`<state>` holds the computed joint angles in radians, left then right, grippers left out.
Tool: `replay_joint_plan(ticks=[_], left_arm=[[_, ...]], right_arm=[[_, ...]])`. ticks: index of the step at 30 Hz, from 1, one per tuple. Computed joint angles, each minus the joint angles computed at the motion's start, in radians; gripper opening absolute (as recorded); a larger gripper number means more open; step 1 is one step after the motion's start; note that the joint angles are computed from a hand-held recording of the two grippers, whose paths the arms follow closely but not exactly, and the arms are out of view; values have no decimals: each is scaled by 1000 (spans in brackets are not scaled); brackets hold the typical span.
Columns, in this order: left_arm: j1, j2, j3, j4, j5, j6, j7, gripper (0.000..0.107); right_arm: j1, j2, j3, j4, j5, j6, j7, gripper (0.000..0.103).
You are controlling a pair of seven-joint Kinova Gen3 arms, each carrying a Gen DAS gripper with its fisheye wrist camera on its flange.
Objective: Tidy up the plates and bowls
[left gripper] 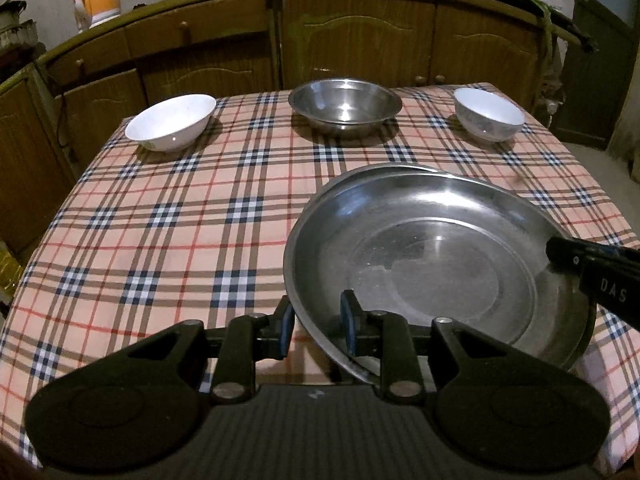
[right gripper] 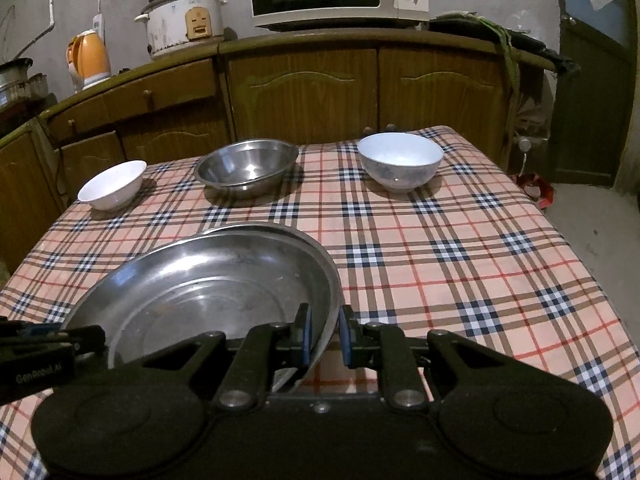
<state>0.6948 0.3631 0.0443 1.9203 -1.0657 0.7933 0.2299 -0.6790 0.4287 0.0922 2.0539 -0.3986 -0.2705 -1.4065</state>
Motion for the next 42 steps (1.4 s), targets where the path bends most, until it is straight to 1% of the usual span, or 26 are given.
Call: replay_joint_plan(ticks=[9,14,21,29,38,42], left_arm=[[-28,28,-30,-16,-49,-44,4,26],[-45,45,-45,-27,-53,-73,-15,26],[-52,61,-68,-30,-58,-111,-31,26],[-50,73,-91,-22,-51,-152,-29,26],[-30,79,-111,-6,-83,-159,14,27],[-30,84,-102,-9,-87,-146,10,30]], right_arm=[[-2,58,20,-88,4,23,6,20],[-8,91,38,-134,15,51,-11,20],[-30,120,75,-170,35,84,-43,20],[-41,138,95,-180,72,103,-84,20],[-41,144,93,-173,107,99,-113,21],[-43,143,94,-171,109,100,-119,22]])
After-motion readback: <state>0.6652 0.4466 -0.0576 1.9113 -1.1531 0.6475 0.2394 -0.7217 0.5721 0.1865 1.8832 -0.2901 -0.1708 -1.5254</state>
